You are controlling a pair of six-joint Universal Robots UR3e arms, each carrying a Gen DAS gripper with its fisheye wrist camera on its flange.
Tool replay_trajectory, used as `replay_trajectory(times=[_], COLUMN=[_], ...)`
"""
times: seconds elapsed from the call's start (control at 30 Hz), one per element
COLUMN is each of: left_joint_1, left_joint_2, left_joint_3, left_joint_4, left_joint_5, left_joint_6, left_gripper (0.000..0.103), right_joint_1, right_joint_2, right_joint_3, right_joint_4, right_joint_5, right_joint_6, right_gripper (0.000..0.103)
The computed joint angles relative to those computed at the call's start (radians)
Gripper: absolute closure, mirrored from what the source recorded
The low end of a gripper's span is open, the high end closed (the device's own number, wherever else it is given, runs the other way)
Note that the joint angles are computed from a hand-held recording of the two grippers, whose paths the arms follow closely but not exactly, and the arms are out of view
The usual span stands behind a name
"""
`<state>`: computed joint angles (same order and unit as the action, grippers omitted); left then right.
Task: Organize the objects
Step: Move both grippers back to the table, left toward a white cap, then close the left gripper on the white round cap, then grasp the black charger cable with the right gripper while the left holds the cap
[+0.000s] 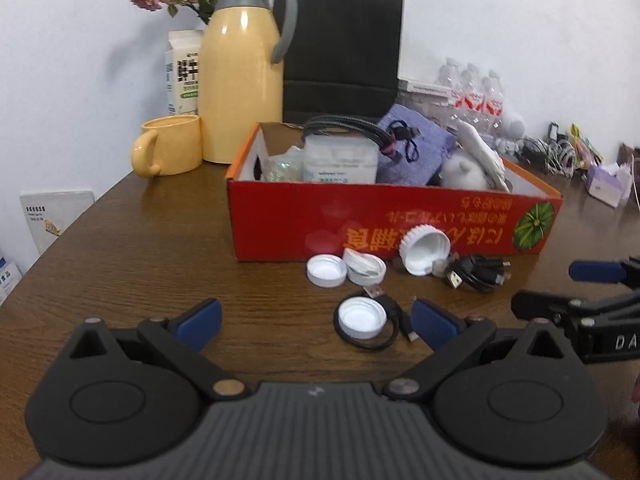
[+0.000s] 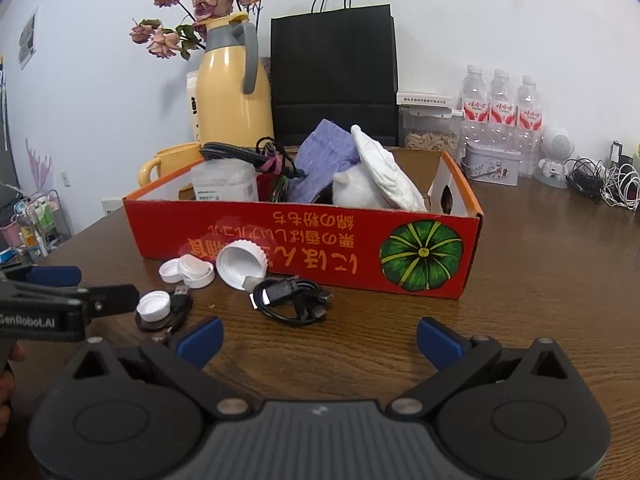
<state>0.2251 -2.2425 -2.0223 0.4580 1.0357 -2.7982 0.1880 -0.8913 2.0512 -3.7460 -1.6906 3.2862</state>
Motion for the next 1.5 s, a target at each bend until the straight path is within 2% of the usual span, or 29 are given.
replay_trajectory(times=[0.03, 0.13, 0.2, 0.3, 0.43, 0.5, 0.53, 0.77, 1.03, 1.27, 1.43, 1.5], left_joint_1=[-0.007, -0.026, -0.034, -0.045, -0.07, -0.083, -0.089, -0.064, -0.015, 0.012, 0.013, 0.012], left_joint_2=[0.001, 0.001, 0.001, -0.002, -0.007, -0.012, -0.013, -0.016, -0.027, -0.027, -0.028, -0.03], left_joint_3=[0.004, 0.028, 0.056, 0.08, 0.089, 0.095, 0.1, 0.073, 0.049, 0.046, 0.04, 0.037], left_joint_4=[-0.013, -0.067, -0.117, -0.143, -0.136, -0.135, -0.146, -0.107, -0.007, 0.01, 0.02, 0.026], left_joint_5=[0.006, 0.028, 0.035, 0.029, 0.034, 0.046, 0.05, -0.013, -0.07, -0.09, -0.092, -0.093], left_joint_6=[0.013, 0.037, 0.041, 0.057, 0.098, 0.116, 0.123, 0.122, 0.026, -0.022, -0.018, -0.017], left_gripper=[0.002, 0.02, 0.039, 0.048, 0.05, 0.069, 0.074, 0.074, 0.074, 0.074, 0.074, 0.074], right_joint_1=[0.0, -0.002, -0.005, -0.01, -0.011, -0.014, -0.013, -0.017, -0.02, -0.032, -0.035, -0.031], right_joint_2=[0.001, 0.001, 0.001, -0.001, -0.002, -0.002, -0.002, -0.002, 0.0, -0.013, 0.016, 0.041], right_joint_3=[0.001, 0.002, 0.003, 0.006, 0.008, 0.009, 0.008, 0.007, -0.003, -0.088, -0.225, -0.275], right_joint_4=[-0.003, -0.003, -0.004, -0.004, -0.003, -0.004, -0.003, 0.002, 0.022, 0.172, 0.323, 0.365], right_joint_5=[0.0, 0.001, 0.004, 0.011, 0.015, 0.021, 0.021, 0.034, 0.042, 0.094, 0.099, 0.089], right_joint_6=[0.0, 0.005, 0.009, 0.009, 0.009, 0.009, 0.009, 0.01, 0.014, -0.011, -0.025, -0.026], right_gripper=[0.0, 0.0, 0.0, 0.0, 0.0, 0.0, 0.0, 0.0, 0.0, 0.001, 0.012, 0.02])
